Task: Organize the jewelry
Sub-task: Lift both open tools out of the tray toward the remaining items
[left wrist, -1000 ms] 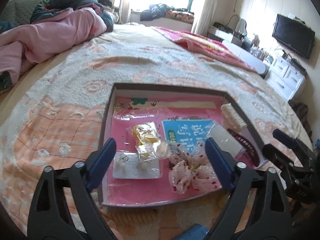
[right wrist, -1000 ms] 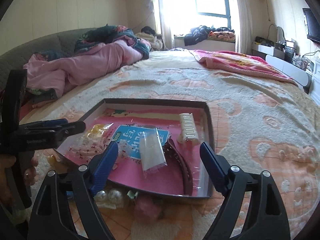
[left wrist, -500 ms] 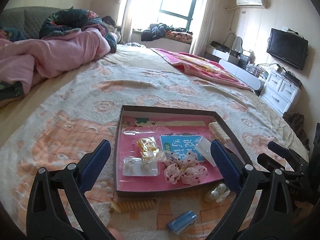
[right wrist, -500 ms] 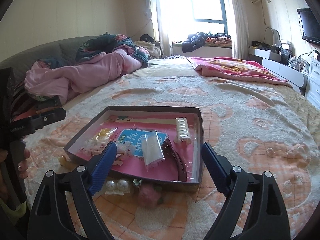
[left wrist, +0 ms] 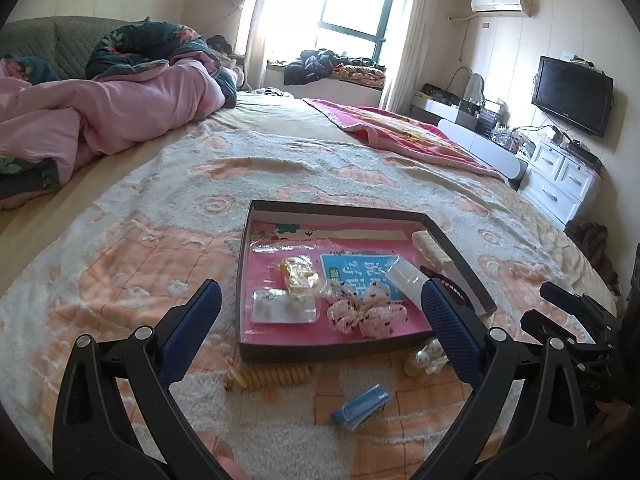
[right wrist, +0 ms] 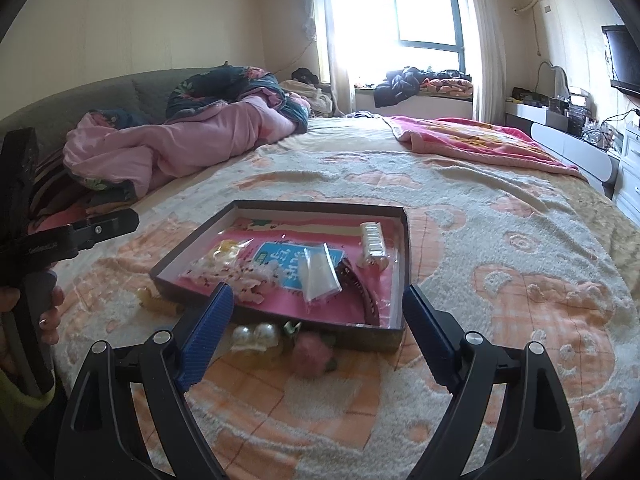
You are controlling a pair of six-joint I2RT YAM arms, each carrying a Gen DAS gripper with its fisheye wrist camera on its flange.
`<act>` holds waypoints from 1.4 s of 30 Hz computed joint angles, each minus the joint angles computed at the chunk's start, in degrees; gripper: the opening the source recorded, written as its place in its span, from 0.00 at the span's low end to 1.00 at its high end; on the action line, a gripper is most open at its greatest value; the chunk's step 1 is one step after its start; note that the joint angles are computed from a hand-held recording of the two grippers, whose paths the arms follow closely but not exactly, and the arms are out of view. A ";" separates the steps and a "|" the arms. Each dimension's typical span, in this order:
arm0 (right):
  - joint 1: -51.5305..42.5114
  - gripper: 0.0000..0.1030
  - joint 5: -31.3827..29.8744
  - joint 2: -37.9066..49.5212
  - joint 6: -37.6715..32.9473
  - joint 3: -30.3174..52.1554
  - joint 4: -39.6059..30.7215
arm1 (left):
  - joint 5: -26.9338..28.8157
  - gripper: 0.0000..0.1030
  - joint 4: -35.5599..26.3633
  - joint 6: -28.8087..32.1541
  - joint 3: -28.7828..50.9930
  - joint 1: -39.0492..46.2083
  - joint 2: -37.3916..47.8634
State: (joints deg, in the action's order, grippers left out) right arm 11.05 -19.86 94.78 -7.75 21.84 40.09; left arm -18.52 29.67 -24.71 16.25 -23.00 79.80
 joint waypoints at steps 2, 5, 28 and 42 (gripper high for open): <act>0.41 0.81 0.22 -0.36 -0.20 -1.01 0.62 | -0.71 0.89 0.09 -0.52 -1.10 -0.92 -0.45; 0.89 0.81 0.32 -0.47 -0.27 -2.13 1.34 | -1.56 0.89 -0.19 -1.25 -2.34 -2.08 -1.10; 1.47 0.81 1.66 0.99 -2.40 -7.60 6.11 | -7.83 0.89 1.75 -3.29 -3.25 -12.17 7.24; -0.07 0.81 2.49 8.31 -2.52 -4.80 7.69 | -5.67 0.89 5.72 -3.15 0.29 -12.63 19.49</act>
